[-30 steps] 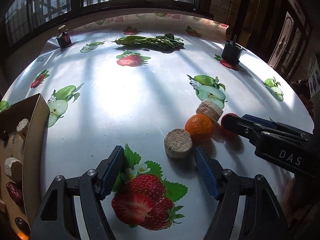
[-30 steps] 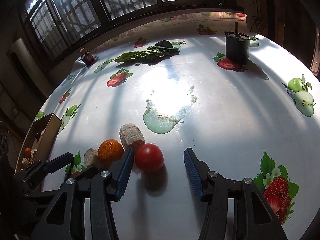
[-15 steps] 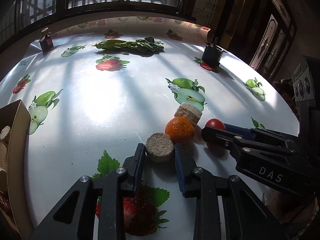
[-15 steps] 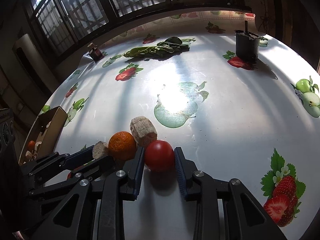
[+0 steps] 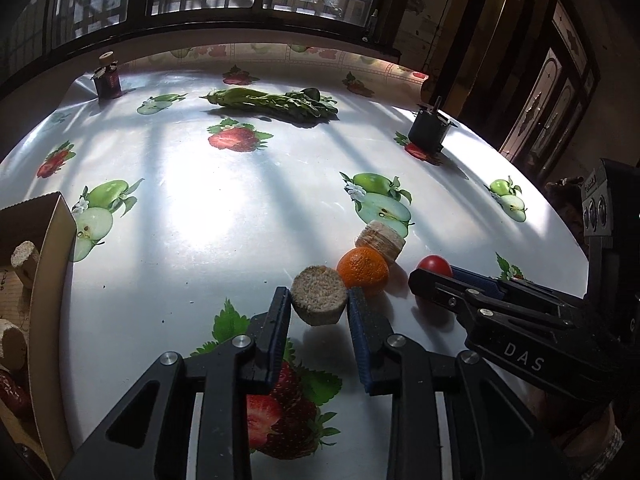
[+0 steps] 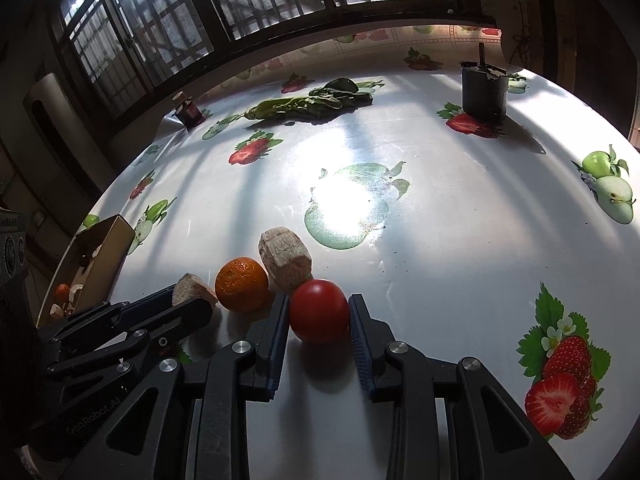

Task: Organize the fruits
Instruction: 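Carry the rice cake and tomato into the box and open both tools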

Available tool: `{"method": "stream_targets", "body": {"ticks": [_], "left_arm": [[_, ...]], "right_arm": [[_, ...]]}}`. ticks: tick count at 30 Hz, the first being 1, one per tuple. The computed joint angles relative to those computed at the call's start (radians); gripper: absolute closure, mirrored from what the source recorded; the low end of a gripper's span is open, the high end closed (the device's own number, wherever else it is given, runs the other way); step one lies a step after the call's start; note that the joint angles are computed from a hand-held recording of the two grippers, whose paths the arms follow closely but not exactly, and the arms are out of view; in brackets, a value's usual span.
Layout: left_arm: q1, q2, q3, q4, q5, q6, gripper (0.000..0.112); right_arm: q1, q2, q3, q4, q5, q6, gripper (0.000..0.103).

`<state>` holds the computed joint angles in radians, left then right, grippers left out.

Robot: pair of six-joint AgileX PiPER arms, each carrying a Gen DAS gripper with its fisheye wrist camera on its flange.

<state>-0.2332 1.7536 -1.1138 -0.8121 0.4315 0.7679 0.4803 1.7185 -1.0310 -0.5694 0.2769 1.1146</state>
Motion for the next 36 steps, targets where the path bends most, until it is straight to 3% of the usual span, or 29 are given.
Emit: {"method": "stream_targets", "body": {"ticks": [8, 15, 22, 26, 30, 31, 36], "left_arm": [[0.132, -0.229, 0.164, -0.127, 0.087, 0.132, 0.084], [0.475, -0.361, 0.231, -0.139, 0.242, 0.232, 0.084], [0.702, -0.231, 0.106, 0.019, 0.222, 0.21, 0.084], [0.726, -0.135, 0.031, 0.113, 0.196, 0.176, 0.084], [0.722, -0.067, -0.013, 0.174, 0.192, 0.138, 0.084], [0.731, -0.055, -0.027, 0.165, 0.217, 0.143, 0.084], [0.702, -0.054, -0.031, 0.255, 0.185, 0.065, 0.084]], "right_arm": [[0.101, -0.081, 0.025, -0.076, 0.072, 0.138, 0.071], [0.27, -0.073, -0.112, -0.067, 0.197, 0.123, 0.071], [0.387, 0.113, -0.416, 0.092, 0.258, -0.072, 0.071], [0.432, 0.278, -0.655, 0.226, 0.325, -0.234, 0.071], [0.476, 0.461, -0.927, 0.279, 0.462, -0.348, 0.071], [0.481, 0.498, -0.981, 0.291, 0.49, -0.366, 0.07], [0.498, 0.646, -1.224, 0.33, 0.619, -0.444, 0.07]]}}
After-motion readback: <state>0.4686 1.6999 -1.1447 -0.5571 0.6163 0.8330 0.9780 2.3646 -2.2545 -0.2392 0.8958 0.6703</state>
